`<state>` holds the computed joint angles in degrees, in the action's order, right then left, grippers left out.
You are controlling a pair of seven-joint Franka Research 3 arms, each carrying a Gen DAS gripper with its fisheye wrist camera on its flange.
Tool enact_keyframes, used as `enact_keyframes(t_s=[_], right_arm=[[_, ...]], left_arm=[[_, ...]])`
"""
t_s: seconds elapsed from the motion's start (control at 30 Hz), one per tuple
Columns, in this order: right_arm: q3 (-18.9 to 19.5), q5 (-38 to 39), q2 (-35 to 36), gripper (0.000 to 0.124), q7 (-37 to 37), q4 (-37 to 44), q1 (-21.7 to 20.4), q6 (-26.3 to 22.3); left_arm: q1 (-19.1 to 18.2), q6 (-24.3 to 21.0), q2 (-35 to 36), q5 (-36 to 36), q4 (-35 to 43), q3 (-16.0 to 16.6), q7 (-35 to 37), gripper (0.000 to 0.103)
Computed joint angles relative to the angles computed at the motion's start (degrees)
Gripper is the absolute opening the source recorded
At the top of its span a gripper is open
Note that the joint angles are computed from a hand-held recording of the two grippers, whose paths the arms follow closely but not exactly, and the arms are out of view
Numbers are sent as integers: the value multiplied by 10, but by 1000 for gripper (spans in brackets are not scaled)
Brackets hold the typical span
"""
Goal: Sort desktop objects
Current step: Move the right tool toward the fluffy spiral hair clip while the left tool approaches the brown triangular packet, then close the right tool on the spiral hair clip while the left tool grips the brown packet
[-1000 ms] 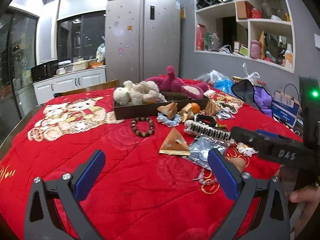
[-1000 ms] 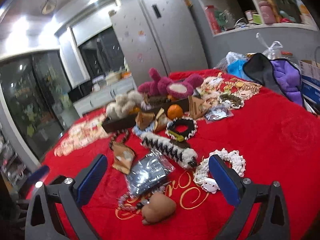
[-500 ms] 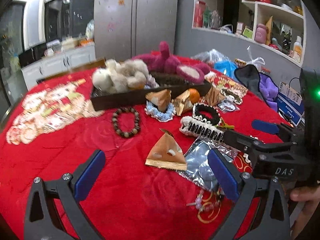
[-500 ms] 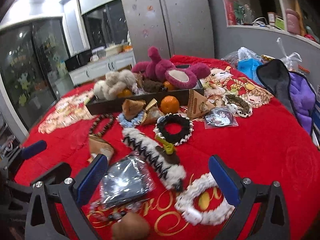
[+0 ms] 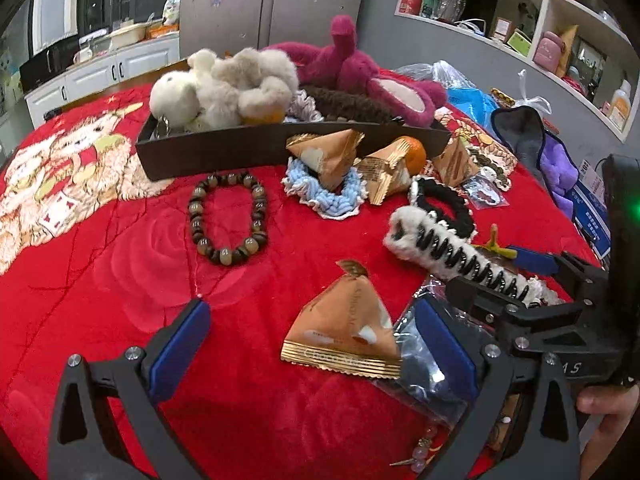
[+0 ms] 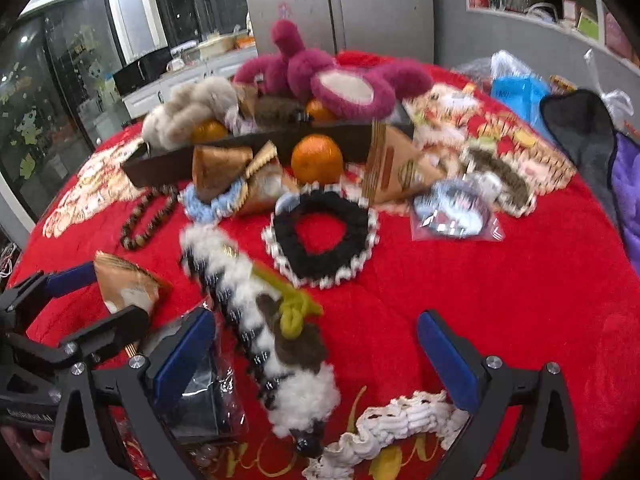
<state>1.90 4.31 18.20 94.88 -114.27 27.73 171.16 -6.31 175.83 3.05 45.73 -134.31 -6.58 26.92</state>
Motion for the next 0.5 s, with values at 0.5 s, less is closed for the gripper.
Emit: enact_keyframes(t_s=[0.5], right_arm=[[-59,-161,9,103,141,20,51,-36]], left_arm=[[-1,-5,3,-62,-4,-1,46,103]])
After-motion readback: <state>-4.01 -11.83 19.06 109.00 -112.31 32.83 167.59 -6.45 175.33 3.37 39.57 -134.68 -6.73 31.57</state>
